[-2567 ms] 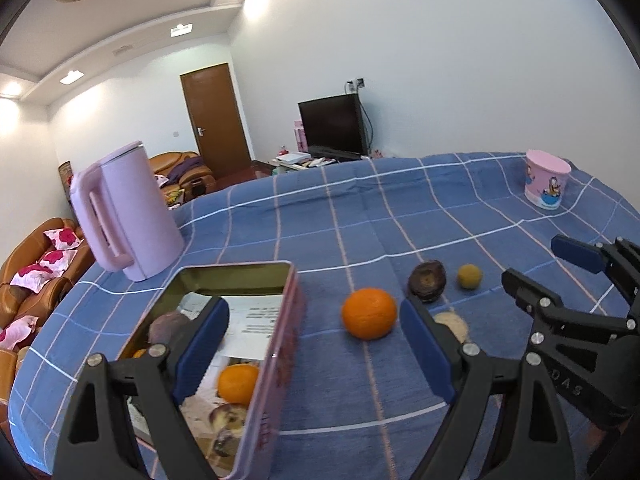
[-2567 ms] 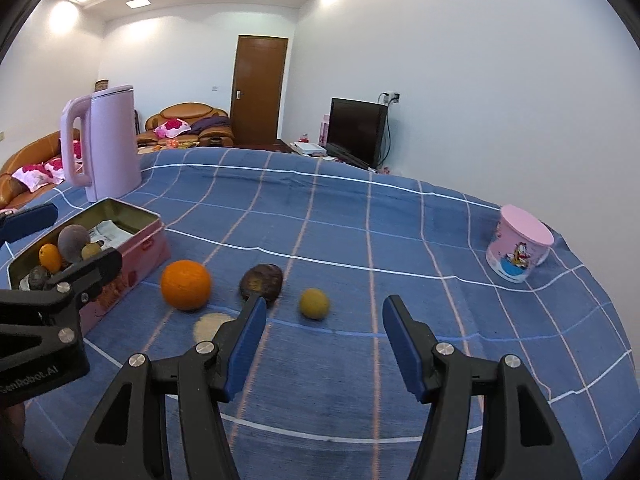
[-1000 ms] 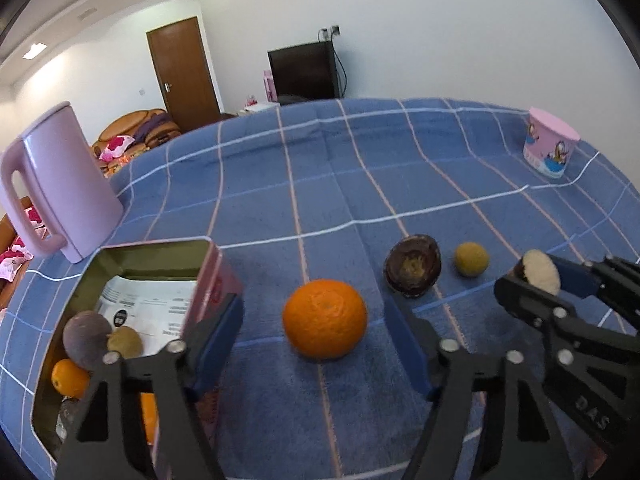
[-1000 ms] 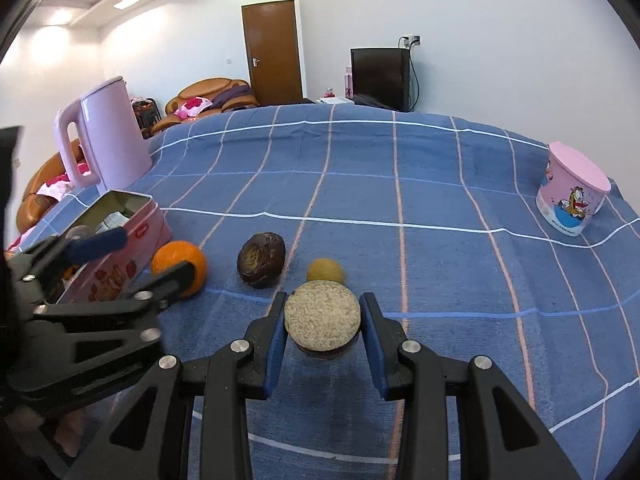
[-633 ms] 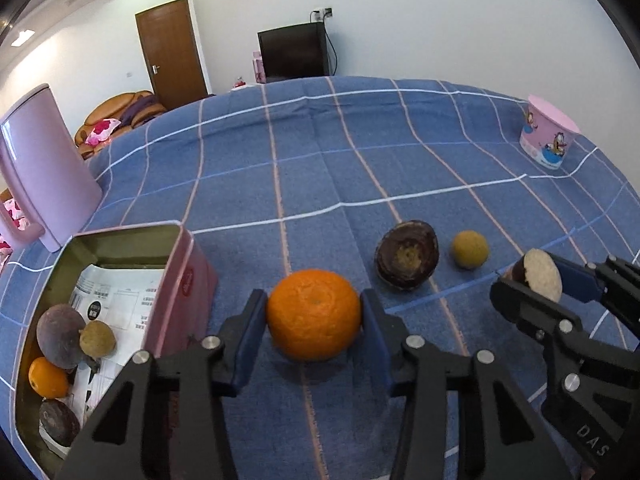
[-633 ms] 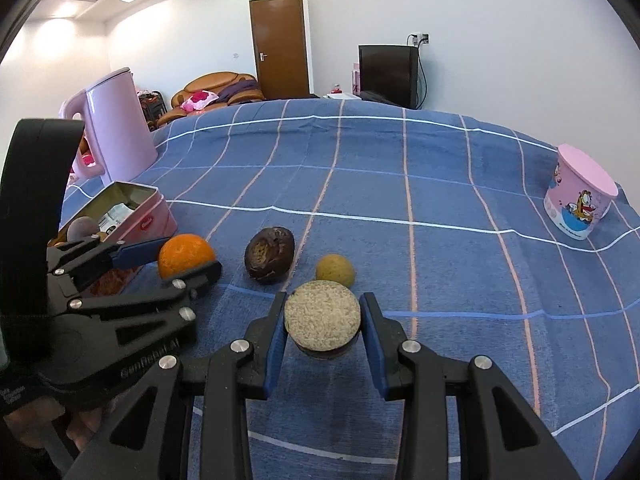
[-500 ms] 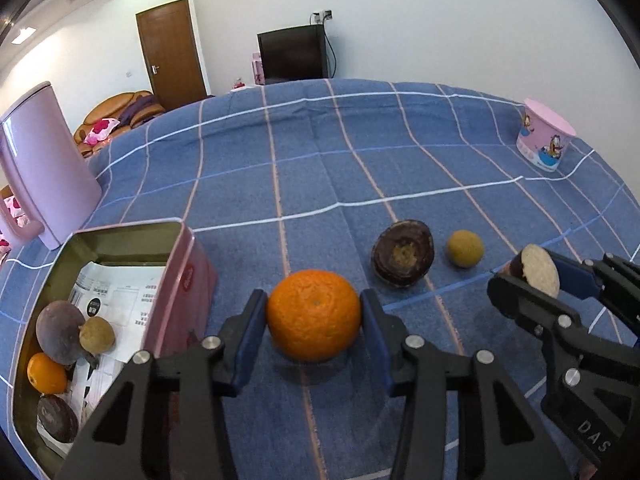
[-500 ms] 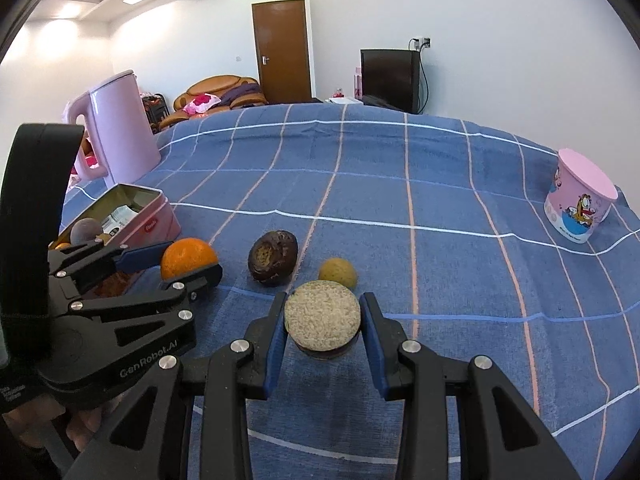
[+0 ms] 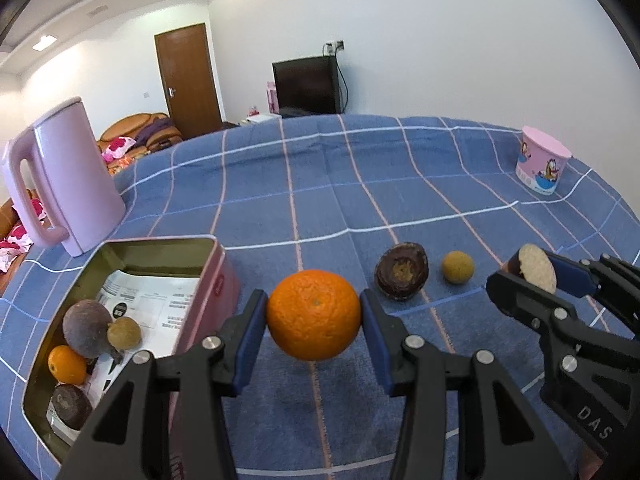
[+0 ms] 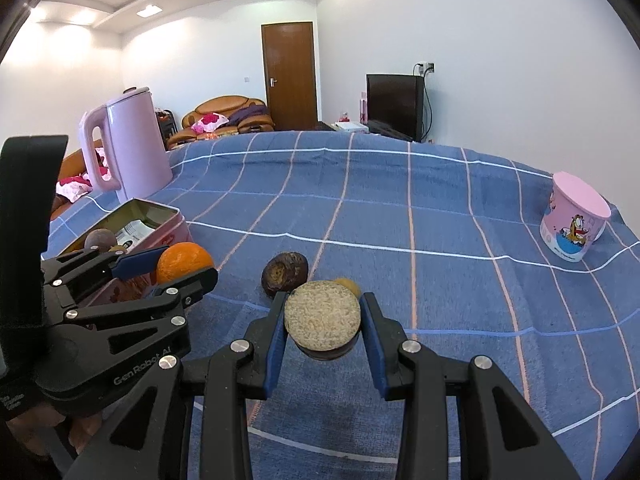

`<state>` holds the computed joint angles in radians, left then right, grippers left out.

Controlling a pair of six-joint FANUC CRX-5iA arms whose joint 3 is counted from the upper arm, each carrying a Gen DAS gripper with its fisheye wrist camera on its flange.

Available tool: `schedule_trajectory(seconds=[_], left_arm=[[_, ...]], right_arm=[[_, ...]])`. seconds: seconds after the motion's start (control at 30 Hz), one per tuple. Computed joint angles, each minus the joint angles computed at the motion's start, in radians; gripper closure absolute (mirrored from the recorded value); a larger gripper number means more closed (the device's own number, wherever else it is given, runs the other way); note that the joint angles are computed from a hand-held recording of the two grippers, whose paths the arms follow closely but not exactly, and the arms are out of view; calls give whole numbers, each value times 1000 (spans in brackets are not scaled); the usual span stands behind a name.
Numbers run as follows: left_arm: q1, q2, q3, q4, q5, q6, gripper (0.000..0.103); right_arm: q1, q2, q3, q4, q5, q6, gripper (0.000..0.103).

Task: Organize fruits

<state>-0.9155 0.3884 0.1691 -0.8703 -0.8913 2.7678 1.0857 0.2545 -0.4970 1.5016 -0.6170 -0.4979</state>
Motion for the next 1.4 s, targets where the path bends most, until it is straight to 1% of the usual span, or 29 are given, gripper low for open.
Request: schedule_trajectory(seconds=[0.4, 0.9, 1.4], left_arm=[[-60, -7, 0, -122, -61, 111, 54], [-114, -14, -11, -224, -112, 198, 54], [-155, -25, -31, -302, -151, 285, 54]], right_arm=[[-7, -11, -21, 95, -21, -70, 66], [-15, -25, -51, 195, -48, -150, 66], [-12, -31, -70, 268, -91, -210, 66]])
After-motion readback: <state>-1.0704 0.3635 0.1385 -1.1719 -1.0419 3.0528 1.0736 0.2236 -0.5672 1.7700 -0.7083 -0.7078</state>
